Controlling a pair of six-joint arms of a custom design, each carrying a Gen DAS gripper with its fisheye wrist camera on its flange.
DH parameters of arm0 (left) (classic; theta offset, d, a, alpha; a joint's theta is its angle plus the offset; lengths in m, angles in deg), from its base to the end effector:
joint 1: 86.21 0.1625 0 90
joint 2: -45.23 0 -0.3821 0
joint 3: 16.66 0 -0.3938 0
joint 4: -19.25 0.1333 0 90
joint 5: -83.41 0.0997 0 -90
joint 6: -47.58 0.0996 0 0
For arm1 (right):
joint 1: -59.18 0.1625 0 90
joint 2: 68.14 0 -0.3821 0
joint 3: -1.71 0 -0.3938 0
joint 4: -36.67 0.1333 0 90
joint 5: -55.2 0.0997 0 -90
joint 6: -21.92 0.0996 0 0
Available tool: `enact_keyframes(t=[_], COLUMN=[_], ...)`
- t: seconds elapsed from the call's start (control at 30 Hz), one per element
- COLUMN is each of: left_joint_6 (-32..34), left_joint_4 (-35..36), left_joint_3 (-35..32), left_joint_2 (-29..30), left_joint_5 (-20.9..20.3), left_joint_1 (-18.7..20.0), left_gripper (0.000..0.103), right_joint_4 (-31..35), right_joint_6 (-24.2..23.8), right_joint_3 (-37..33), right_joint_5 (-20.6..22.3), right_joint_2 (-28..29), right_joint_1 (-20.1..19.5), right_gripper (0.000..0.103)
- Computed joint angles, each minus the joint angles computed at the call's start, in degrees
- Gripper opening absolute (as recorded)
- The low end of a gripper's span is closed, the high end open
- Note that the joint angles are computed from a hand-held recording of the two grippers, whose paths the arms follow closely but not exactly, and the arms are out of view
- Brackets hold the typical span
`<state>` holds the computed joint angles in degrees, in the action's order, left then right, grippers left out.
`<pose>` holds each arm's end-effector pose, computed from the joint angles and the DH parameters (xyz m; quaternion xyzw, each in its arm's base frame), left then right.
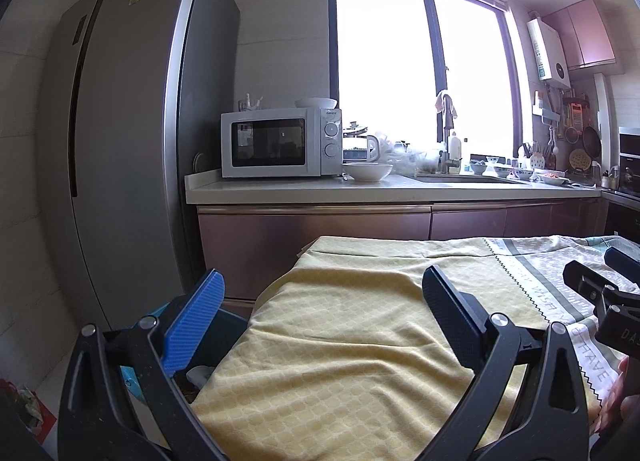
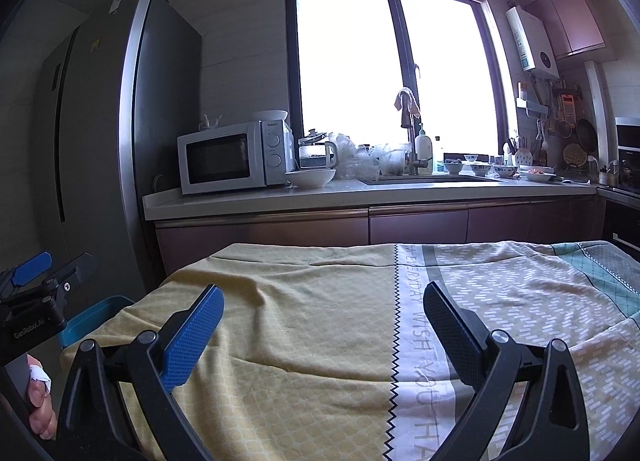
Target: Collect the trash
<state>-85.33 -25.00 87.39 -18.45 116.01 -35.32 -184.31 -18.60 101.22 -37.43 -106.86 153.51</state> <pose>-0.1656 -0.5481 0.1541 0.1530 0.6770 -0.6165 0.3717 0.1750 -0.6062 0.1179 0.2998 -0.7612 0.5405 0.1964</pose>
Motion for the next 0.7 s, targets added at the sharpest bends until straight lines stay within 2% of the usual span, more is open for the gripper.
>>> enact_keyframes(t=[0.4,0.7], left_joint_6=[3.08,3.31], left_joint_4=[-3.83,-3.77], left_joint_3=[1.19,1.09], left_joint_2=[-0.11,-0.26], left_joint_5=[-0.10,-0.33], left_joint_1=[-0.26,-0.26], left_gripper=[0.098,0.098], right_joint_4=[0.81,1.03], right_joint_6=[0.22,0.23], right_joint_3=[-0.24,-0.31], right_joint_5=[-0.06,-0.02], right_joint_2=[-0.12,-0.19], right_joint_1=[-0.01,-0.04], right_gripper=[0.097,0.097])
